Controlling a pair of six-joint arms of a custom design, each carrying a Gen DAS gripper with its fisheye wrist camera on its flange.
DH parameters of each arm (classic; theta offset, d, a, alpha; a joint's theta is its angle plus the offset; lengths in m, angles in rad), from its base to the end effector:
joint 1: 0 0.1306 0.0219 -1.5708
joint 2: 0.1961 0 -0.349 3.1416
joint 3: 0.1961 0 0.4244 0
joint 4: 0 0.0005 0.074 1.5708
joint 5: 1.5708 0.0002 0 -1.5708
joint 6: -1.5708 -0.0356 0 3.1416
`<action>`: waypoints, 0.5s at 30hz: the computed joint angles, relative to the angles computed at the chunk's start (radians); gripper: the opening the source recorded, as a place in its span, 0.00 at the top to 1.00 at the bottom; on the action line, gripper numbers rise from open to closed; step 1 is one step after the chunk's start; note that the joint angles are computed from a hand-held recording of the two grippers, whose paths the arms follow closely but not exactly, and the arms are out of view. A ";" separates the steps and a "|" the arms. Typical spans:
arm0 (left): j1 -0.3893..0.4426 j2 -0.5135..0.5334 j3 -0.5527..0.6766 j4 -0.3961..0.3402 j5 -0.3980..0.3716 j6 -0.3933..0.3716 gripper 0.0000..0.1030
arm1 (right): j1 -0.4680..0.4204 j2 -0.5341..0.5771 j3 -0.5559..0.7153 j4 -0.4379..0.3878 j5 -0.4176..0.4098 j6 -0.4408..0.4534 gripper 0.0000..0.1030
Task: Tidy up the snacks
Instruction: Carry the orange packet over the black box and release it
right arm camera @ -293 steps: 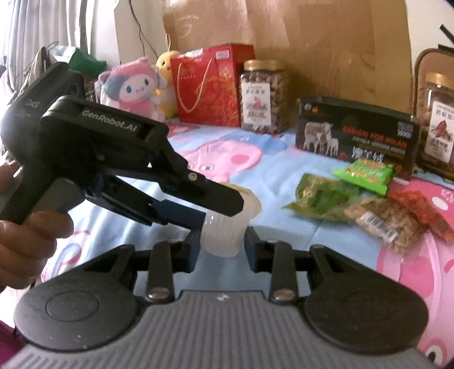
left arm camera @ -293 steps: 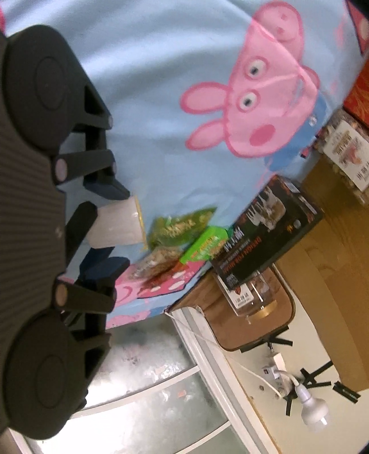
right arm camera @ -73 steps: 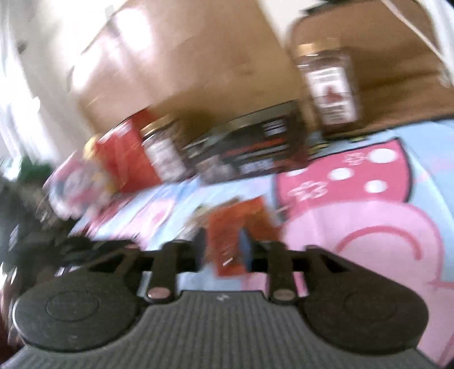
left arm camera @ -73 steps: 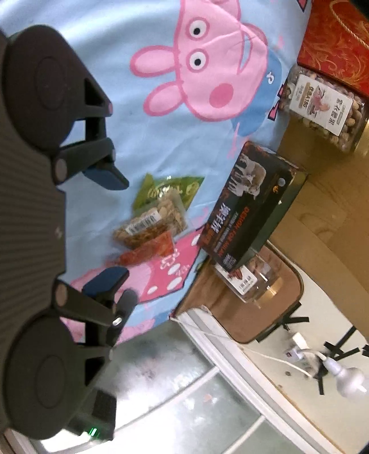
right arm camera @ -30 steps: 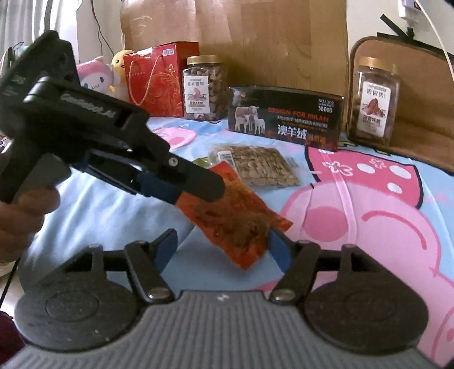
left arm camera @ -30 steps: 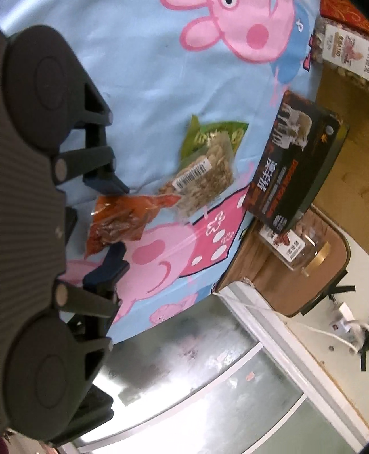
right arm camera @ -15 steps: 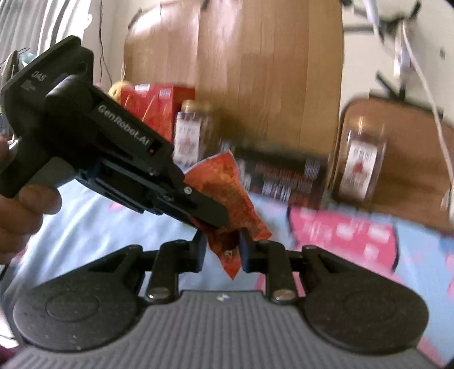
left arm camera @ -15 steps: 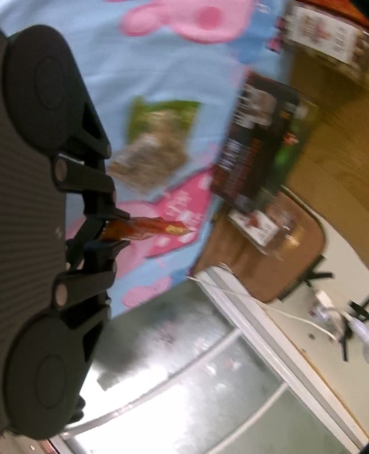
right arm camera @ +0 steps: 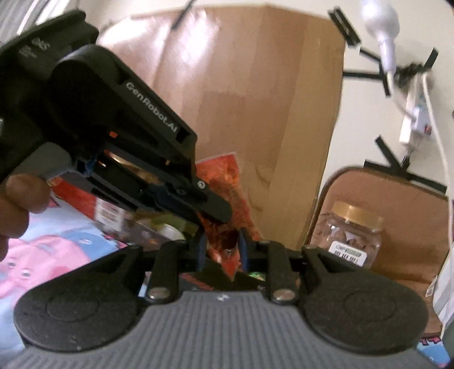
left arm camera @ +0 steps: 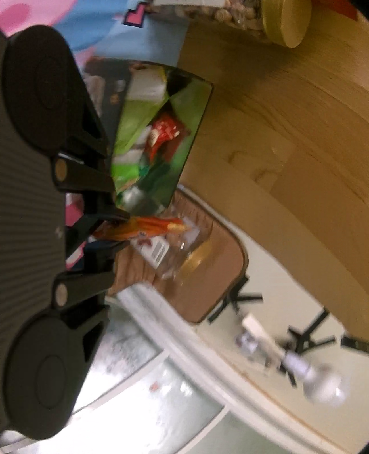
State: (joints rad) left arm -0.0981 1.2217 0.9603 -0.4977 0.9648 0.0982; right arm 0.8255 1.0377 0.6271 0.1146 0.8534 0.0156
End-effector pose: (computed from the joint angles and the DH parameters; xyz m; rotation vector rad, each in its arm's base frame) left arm 0.4419 -0.0734 0.3008 0.4846 2.1538 -1.2131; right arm 0.2837 0.2671 0.2620 -0.1692 1.7604 -0.2114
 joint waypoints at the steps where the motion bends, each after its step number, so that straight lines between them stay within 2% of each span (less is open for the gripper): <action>1: -0.011 0.028 0.018 0.007 -0.018 0.011 0.87 | -0.021 0.020 0.008 0.000 -0.013 -0.004 0.74; 5: -0.042 0.103 0.059 0.026 -0.104 0.023 0.86 | -0.068 0.075 0.031 -0.018 -0.041 -0.041 0.74; 8: -0.054 0.108 0.057 0.034 -0.179 0.024 0.72 | -0.062 0.060 0.021 -0.028 -0.036 -0.073 0.72; 10: -0.041 0.082 0.038 0.024 -0.190 0.005 0.68 | -0.042 0.012 0.003 -0.057 -0.043 -0.109 0.72; 13: 0.003 0.008 -0.017 0.041 -0.160 -0.030 0.47 | -0.017 -0.135 -0.070 -0.132 -0.110 -0.265 0.67; 15: 0.046 -0.052 -0.070 0.068 -0.131 -0.043 0.42 | -0.006 -0.231 -0.118 -0.226 -0.172 -0.398 0.67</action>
State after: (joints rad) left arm -0.0522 1.1692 0.8902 -0.4301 0.8334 0.0556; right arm 0.8198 0.8070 0.5094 -0.1114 0.6813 -0.3822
